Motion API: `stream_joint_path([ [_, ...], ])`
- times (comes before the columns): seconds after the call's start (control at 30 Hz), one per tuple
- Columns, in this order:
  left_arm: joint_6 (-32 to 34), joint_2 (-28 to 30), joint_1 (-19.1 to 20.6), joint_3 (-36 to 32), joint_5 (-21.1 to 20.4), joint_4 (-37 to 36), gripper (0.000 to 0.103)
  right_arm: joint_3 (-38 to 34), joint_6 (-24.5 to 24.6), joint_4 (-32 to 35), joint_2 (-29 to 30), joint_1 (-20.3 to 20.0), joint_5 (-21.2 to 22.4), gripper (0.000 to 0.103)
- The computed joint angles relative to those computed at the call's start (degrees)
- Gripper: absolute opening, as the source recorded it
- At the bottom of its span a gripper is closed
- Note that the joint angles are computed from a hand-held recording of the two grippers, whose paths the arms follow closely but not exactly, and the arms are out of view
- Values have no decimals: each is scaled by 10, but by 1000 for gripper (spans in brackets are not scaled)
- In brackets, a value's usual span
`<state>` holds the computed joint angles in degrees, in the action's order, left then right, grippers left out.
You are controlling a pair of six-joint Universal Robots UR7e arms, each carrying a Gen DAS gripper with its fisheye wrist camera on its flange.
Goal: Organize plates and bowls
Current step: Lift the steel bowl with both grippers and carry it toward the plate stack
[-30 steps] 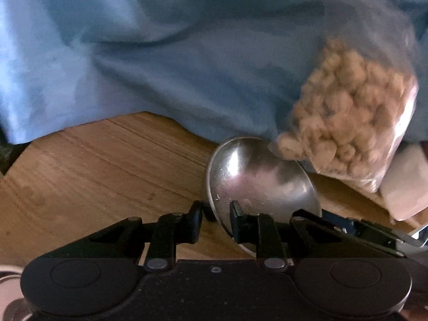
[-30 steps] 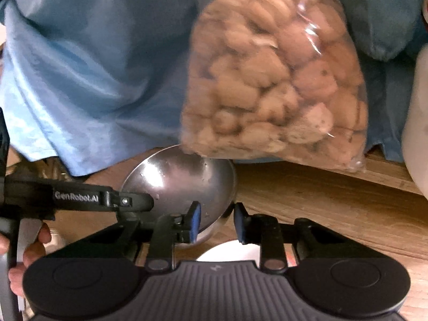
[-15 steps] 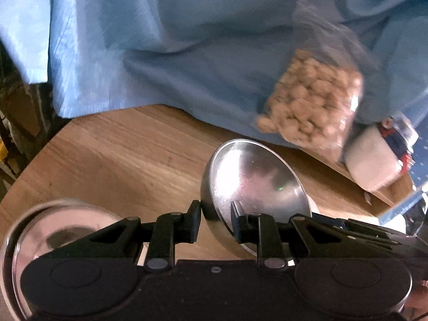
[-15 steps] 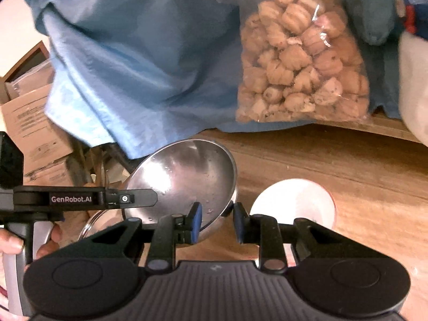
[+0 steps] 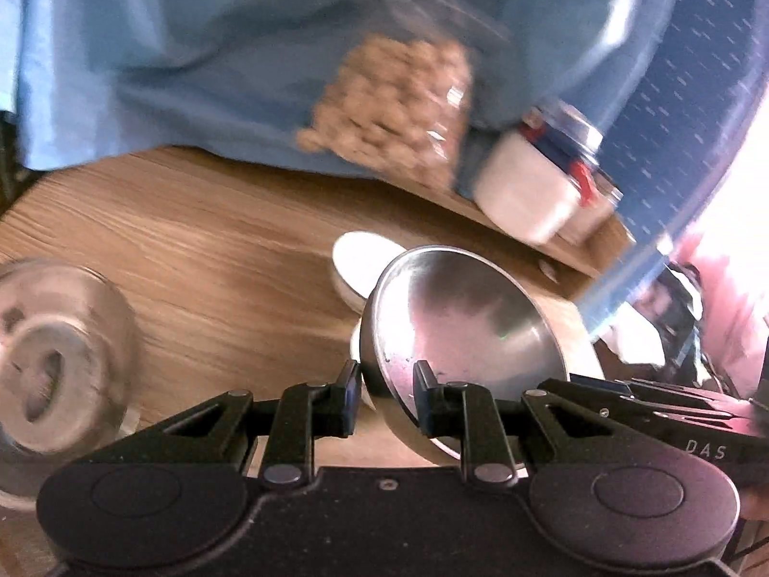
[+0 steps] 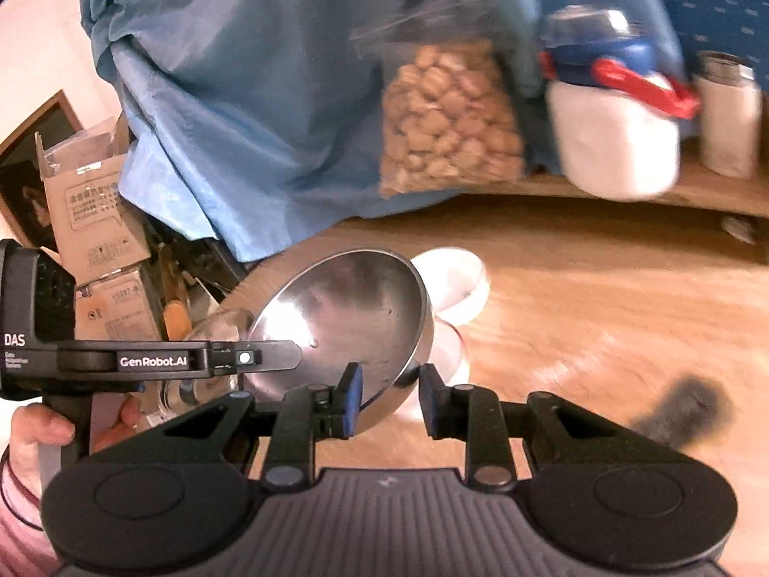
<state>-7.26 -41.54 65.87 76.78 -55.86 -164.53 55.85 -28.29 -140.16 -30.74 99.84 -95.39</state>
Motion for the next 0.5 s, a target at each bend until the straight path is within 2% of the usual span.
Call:
stream_joint_path([
  [0.1,2,8,-3,6,-24,12,24,73,10,-32,-49,-7,-15,29],
  [0.23,5,24,-3,2,-54,33,24,136,17,-67,-91,-14,-43,29],
  [0.37,6,49,0,-22,-73,68,24,164,26,-79,-112,-22,-65,29],
  [0.5,8,59,3,-35,-73,94,24,166,35,-68,-114,-30,-65,29],
])
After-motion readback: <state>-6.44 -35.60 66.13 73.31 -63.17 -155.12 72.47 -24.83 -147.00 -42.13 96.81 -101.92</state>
